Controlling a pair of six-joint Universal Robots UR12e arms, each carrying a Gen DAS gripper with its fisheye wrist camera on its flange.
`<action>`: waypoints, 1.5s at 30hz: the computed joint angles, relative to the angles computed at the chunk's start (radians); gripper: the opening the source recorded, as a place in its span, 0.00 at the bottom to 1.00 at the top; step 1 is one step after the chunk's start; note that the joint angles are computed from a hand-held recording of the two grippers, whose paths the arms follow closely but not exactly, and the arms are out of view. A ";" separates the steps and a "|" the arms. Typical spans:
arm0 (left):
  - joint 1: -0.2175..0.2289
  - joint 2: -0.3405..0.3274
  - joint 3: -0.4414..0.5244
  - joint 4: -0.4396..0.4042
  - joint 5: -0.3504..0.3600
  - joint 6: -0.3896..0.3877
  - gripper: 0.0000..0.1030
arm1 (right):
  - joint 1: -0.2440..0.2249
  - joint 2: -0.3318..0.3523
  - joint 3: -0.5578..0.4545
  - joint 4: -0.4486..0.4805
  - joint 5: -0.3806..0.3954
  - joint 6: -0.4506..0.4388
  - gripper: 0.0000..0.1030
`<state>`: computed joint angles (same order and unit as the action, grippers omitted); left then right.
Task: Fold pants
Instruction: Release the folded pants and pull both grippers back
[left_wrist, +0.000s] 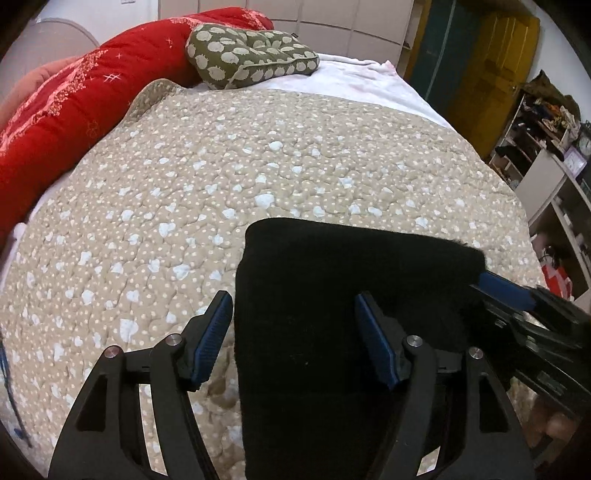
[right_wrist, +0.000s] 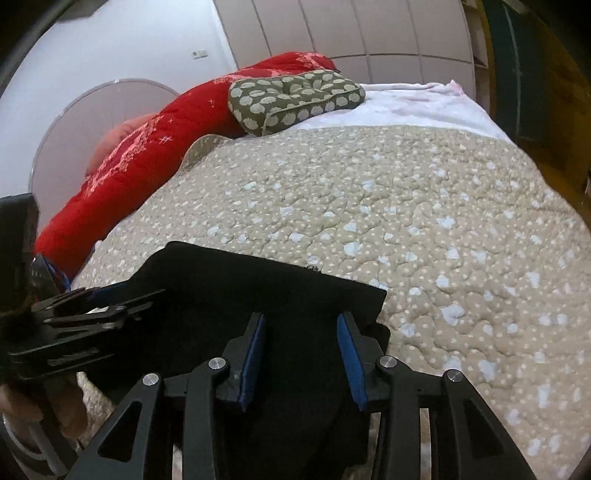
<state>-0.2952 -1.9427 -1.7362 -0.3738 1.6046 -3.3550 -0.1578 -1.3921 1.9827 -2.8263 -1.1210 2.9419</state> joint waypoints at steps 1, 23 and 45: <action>0.000 0.000 0.001 -0.002 -0.001 -0.002 0.67 | -0.001 -0.014 0.006 0.011 0.001 -0.009 0.38; -0.025 0.047 -0.063 0.047 0.086 -0.015 0.70 | 0.004 -0.130 0.130 -0.074 -0.068 0.047 0.38; -0.062 0.138 -0.189 0.147 0.210 -0.057 0.70 | 0.029 -0.182 0.174 -0.068 -0.104 0.100 0.39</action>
<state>-0.3569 -1.8042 -1.9255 -0.2273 1.8143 -3.4122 -0.1289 -1.5742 2.1570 -2.8941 -1.2248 3.0419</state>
